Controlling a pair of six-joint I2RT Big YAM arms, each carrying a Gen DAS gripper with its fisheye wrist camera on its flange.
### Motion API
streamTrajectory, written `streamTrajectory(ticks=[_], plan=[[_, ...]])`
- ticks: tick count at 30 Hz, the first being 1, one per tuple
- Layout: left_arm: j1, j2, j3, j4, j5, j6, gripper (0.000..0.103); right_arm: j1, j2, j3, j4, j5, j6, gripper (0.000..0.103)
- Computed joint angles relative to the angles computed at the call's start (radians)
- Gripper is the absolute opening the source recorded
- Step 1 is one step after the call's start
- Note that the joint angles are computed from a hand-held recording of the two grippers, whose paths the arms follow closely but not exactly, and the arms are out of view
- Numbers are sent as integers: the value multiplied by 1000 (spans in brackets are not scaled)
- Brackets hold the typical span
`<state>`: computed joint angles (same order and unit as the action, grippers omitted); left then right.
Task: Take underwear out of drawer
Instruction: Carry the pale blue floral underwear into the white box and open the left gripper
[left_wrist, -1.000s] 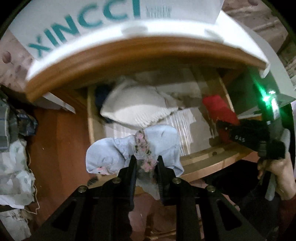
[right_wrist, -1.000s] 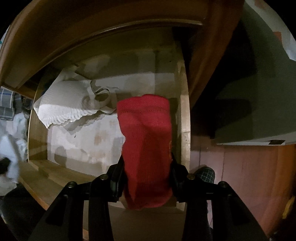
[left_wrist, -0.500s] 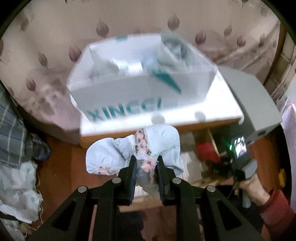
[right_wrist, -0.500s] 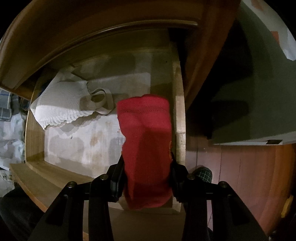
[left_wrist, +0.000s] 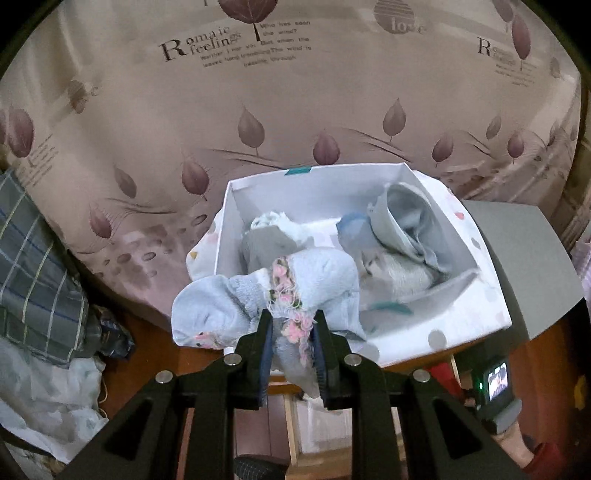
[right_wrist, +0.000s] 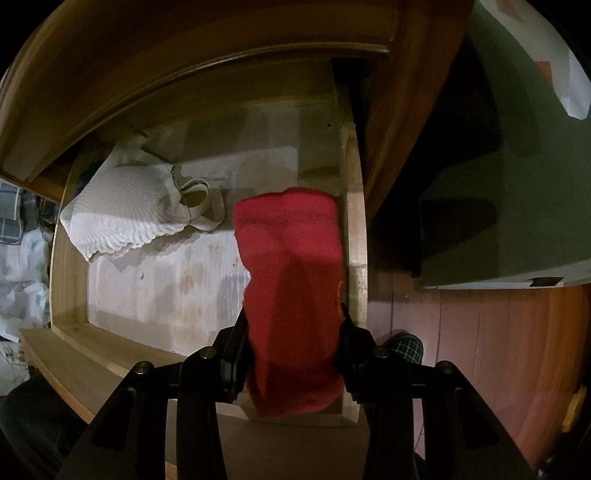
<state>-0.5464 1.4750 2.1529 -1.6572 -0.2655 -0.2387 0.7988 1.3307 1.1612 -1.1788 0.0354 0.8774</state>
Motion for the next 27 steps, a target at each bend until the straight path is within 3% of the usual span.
streamTrajectory(ticks=[3, 9, 17, 27], plan=[[15, 48, 47, 14, -29, 25, 20, -4, -4, -4, 3, -3, 1, 38], [72, 124, 85, 7, 40, 18, 20, -6, -8, -7, 6, -10, 5, 38], [92, 144, 5, 35, 7, 75, 20, -9, 0, -3, 3, -19, 5, 38], [103, 137, -66, 78, 15, 76, 26, -5, 5, 2, 1, -13, 7, 38]])
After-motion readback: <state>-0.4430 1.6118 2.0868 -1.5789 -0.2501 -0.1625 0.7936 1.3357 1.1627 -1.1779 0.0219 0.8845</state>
